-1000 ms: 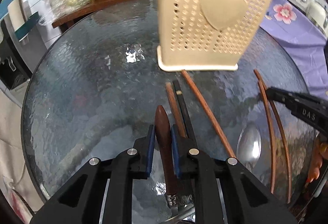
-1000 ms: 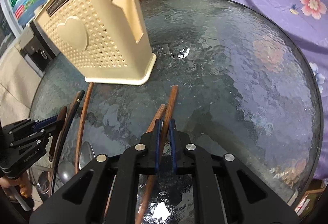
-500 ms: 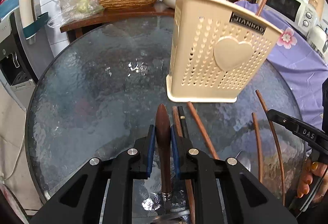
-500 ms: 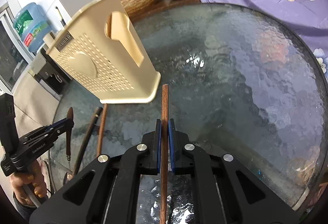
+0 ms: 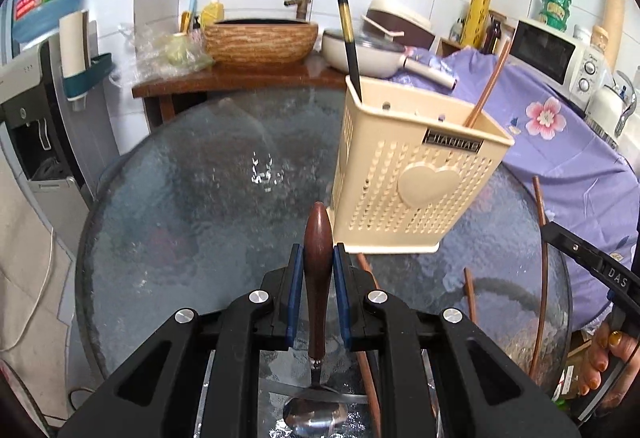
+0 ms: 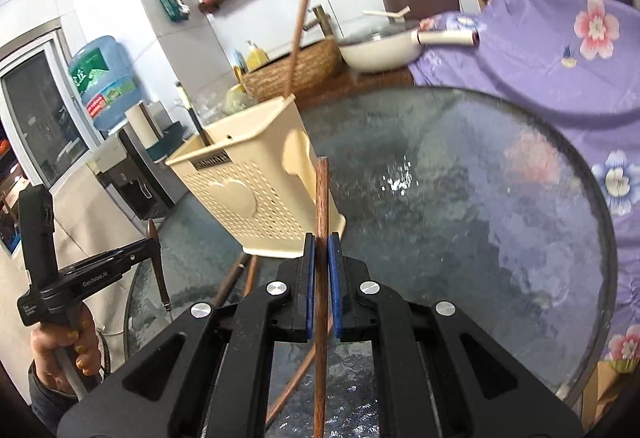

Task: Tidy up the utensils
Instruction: 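Insert the chopstick into the holder and open the right tool while the left tool lifts the spoon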

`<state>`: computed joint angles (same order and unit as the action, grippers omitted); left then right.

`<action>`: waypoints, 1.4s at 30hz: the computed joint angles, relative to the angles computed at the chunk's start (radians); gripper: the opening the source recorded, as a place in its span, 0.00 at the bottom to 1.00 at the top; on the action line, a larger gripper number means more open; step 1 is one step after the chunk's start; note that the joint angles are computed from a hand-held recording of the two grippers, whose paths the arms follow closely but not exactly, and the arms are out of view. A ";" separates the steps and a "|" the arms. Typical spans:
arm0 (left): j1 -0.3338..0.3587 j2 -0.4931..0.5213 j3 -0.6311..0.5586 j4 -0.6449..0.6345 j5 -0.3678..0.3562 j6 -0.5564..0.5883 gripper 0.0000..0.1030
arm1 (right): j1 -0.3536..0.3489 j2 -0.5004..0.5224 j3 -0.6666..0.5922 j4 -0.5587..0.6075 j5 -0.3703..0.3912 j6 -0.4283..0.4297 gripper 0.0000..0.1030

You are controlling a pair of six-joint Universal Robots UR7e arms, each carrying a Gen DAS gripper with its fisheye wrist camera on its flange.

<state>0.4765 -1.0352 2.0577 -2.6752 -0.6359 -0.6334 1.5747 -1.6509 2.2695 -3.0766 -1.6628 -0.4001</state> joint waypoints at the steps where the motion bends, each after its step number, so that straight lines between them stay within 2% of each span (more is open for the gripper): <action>1: -0.004 -0.002 0.001 -0.005 0.008 0.000 0.14 | 0.005 -0.005 0.004 -0.008 0.001 0.000 0.07; 10: -0.026 -0.017 0.010 -0.040 0.040 0.009 0.14 | 0.015 -0.034 0.011 -0.024 0.040 -0.020 0.07; 19: -0.049 -0.028 0.016 -0.054 0.056 0.012 0.14 | 0.044 -0.062 0.024 -0.033 0.043 -0.044 0.07; 33: -0.083 -0.050 0.026 -0.078 0.090 0.036 0.14 | 0.073 -0.119 0.013 0.046 0.081 -0.059 0.07; 36: -0.087 -0.049 0.021 -0.079 0.092 0.044 0.14 | 0.076 -0.124 0.005 0.062 0.092 -0.053 0.01; 42: -0.089 -0.044 0.015 -0.089 0.087 0.058 0.14 | 0.080 -0.110 -0.003 0.065 0.073 -0.056 0.01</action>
<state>0.3878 -1.0793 2.0726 -2.7641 -0.5485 -0.5752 1.6547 -1.7610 2.2662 -3.0118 -1.5893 -0.4556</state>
